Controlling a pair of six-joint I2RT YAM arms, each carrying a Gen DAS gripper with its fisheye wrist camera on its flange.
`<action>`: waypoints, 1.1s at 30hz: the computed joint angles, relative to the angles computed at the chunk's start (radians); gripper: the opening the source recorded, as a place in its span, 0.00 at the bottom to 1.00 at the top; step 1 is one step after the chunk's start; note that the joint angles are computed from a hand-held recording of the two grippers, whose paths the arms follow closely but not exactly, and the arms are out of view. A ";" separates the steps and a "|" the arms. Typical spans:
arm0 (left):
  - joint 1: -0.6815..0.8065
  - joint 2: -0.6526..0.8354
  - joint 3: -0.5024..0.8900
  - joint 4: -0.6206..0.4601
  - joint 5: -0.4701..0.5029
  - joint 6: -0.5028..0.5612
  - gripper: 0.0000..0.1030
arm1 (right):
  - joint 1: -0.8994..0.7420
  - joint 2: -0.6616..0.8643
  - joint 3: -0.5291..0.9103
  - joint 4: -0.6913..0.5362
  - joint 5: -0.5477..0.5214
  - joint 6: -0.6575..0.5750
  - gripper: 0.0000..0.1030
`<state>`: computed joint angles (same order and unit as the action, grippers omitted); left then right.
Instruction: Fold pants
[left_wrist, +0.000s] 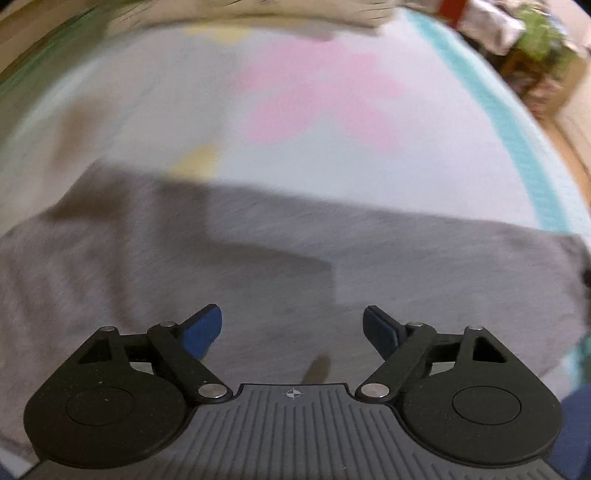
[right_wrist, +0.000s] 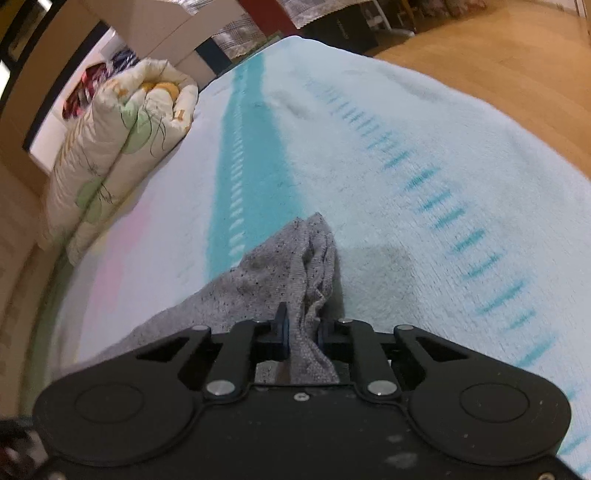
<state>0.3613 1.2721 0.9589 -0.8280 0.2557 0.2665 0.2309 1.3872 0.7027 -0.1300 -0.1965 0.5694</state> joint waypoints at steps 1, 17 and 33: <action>-0.042 0.002 0.009 -0.003 0.000 -0.018 0.81 | 0.015 -0.001 0.016 -0.021 0.021 -0.008 0.13; -0.485 0.258 0.081 0.213 -0.180 -0.221 0.78 | 0.182 -0.122 0.237 -0.267 0.156 -0.040 0.13; 0.237 0.098 0.089 -0.047 0.228 0.118 0.78 | 0.728 0.136 0.657 -0.366 0.377 0.146 0.13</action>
<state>0.5985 1.3699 1.0475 -0.8749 0.4833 0.3847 0.9588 1.5230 1.3602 -0.4964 0.1807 0.7156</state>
